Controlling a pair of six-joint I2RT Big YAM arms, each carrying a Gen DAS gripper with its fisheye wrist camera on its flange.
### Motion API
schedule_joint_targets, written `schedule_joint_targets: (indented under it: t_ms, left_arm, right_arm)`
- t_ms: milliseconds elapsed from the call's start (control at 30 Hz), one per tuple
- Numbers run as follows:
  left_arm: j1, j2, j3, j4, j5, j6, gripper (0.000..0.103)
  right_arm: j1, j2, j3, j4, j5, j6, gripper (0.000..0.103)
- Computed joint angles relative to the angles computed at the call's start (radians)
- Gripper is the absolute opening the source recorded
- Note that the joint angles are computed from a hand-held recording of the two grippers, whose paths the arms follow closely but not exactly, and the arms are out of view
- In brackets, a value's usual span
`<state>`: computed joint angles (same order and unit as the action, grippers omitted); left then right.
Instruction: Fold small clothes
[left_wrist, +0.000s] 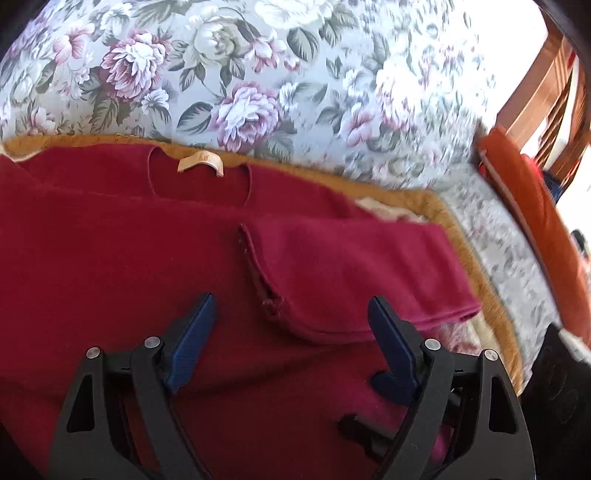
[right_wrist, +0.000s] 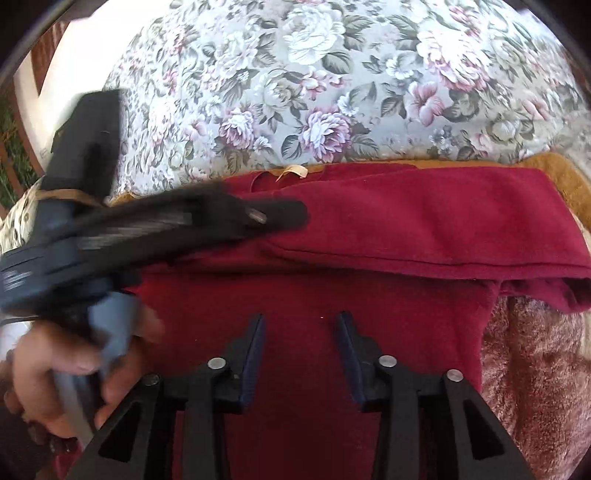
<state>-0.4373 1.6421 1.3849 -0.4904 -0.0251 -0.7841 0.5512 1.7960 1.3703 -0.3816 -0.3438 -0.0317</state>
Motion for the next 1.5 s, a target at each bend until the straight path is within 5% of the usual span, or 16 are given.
schedule_joint_targets:
  t_ms: [100,433,567,600,900,1133,1367,1500]
  left_arm:
    - [0.012,0.003,-0.006,0.066,0.087,-0.032,0.083]
    - [0.044,0.076,0.089,0.027,0.114,-0.170,0.079]
    - [0.045,0.121,0.182,-0.154,0.090,-0.174,0.012]
    - [0.043,0.127,0.198,-0.193,0.076,-0.170,0.005]
    - [0.087,-0.042,0.122,-0.126,-0.018,-0.065,0.004]
    - [0.201,-0.176,-0.033,-0.163,-0.069,-0.042,0.004]
    - [0.228,-0.166,-0.126,-0.208,-0.053,-0.046,0.005]
    - [0.235,-0.186,-0.176,-0.191,-0.030,-0.089,0.020]
  right_arm:
    - [-0.015,0.011,0.007,0.007,-0.049,0.021,0.041]
    - [-0.028,0.013,0.009,0.016,-0.095,0.043,0.041]
    - [-0.034,0.020,0.015,0.020,-0.114,0.055,0.041]
    - [-0.032,0.019,0.015,0.019,-0.105,0.050,0.041]
    - [-0.030,0.013,0.012,0.017,-0.096,0.042,0.041]
    - [-0.030,0.022,0.026,0.010,-0.092,0.036,0.041]
    - [-0.029,0.026,0.034,0.005,-0.092,0.036,0.041]
    - [-0.030,0.026,0.035,0.003,-0.094,0.037,0.041]
